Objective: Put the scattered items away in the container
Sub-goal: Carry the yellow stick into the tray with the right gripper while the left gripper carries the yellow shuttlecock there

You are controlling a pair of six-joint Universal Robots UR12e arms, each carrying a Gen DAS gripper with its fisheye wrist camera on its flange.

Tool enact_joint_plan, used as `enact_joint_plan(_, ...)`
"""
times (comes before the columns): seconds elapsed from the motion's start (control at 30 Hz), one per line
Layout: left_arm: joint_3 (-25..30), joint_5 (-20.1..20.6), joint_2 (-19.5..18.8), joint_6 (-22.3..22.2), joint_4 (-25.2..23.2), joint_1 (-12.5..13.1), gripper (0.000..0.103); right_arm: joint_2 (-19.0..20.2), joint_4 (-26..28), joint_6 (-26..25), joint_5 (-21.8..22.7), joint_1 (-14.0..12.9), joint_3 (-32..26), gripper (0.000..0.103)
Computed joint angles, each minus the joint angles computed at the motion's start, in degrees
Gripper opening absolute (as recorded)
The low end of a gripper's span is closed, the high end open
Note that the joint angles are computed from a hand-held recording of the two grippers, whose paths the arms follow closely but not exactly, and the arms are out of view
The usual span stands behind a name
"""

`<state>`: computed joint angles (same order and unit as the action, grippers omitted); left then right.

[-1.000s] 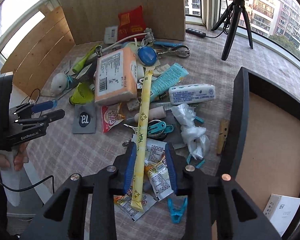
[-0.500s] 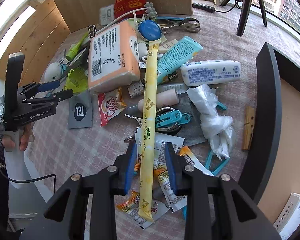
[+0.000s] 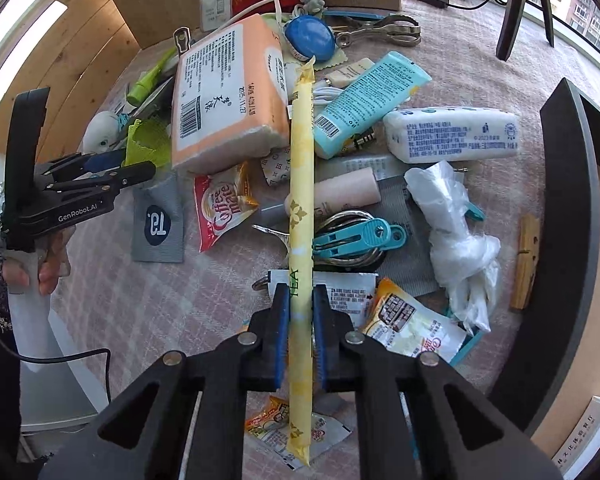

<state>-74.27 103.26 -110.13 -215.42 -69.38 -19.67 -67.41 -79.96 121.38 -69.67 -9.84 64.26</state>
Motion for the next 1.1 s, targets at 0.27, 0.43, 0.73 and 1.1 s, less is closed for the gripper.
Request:
enact_joint_plan(0.27, -0.61, 0.36, 0.19, 0.29, 1.45, -0.52, 0.032, 0.31, 1.73, -0.4, 0.38, -0.25, -0.42, 0.011)
enact_joint_plan(0.43, -0.21, -0.71, -0.51, -1.12, 1.73, -0.37, 0.042, -0.29, 0.1, -0.18, -0.23, 0.3, 0.68, 0.016)
enact_joint_plan(0.73, -0.43, -0.48, -0.73, -1.33, 4.2, -1.23, 0.026, 0.37, 4.18, -0.15, 2.29, -0.92, -0.88, 0.011)
enact_joint_plan(1.1, -2.83, 0.41, 2.01, -4.39, 8.68, -3.17, 0.025, -0.06, 6.05, 1.92, 7.78, -3.02, -1.97, 0.011)
